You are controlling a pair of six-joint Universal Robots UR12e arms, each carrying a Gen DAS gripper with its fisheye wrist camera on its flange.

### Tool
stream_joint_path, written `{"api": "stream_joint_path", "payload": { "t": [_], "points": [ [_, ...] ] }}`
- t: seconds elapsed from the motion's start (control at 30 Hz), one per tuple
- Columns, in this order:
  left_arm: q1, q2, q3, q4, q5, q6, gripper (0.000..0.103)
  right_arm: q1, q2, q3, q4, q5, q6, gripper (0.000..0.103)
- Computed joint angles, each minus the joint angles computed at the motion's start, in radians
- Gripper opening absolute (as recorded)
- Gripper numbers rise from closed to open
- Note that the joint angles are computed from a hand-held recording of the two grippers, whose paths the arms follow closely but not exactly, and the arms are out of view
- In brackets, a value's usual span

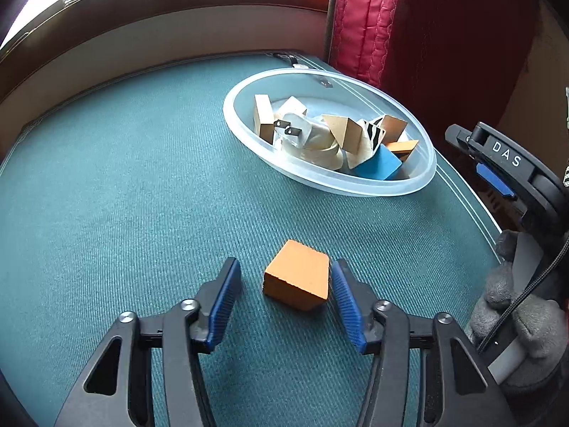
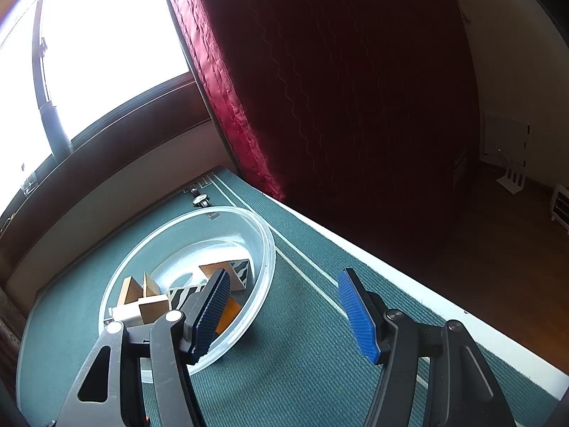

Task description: Organize rigid objects

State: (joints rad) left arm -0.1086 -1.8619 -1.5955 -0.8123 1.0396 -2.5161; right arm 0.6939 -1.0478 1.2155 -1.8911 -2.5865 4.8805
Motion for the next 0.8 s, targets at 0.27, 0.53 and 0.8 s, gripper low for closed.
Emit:
{"api": "stream_joint_path", "payload": {
  "t": [0.27, 0.53, 0.8],
  "points": [
    [-0.006, 0.007, 0.001, 0.017, -0.010, 0.020, 0.037, 0.000, -0.003, 0.002, 0.004, -0.003, 0.008, 0.067],
    [-0.014, 0.002, 0.029, 0.048, -0.065, -0.005, 0.037, -0.002, -0.005, 0.007, -0.005, -0.001, 0.005, 0.067],
    [-0.049, -0.043, 0.100, 0.046, -0.075, -0.036, 0.037, -0.002, -0.004, 0.006, -0.006, 0.000, 0.004, 0.067]
  ]
}}
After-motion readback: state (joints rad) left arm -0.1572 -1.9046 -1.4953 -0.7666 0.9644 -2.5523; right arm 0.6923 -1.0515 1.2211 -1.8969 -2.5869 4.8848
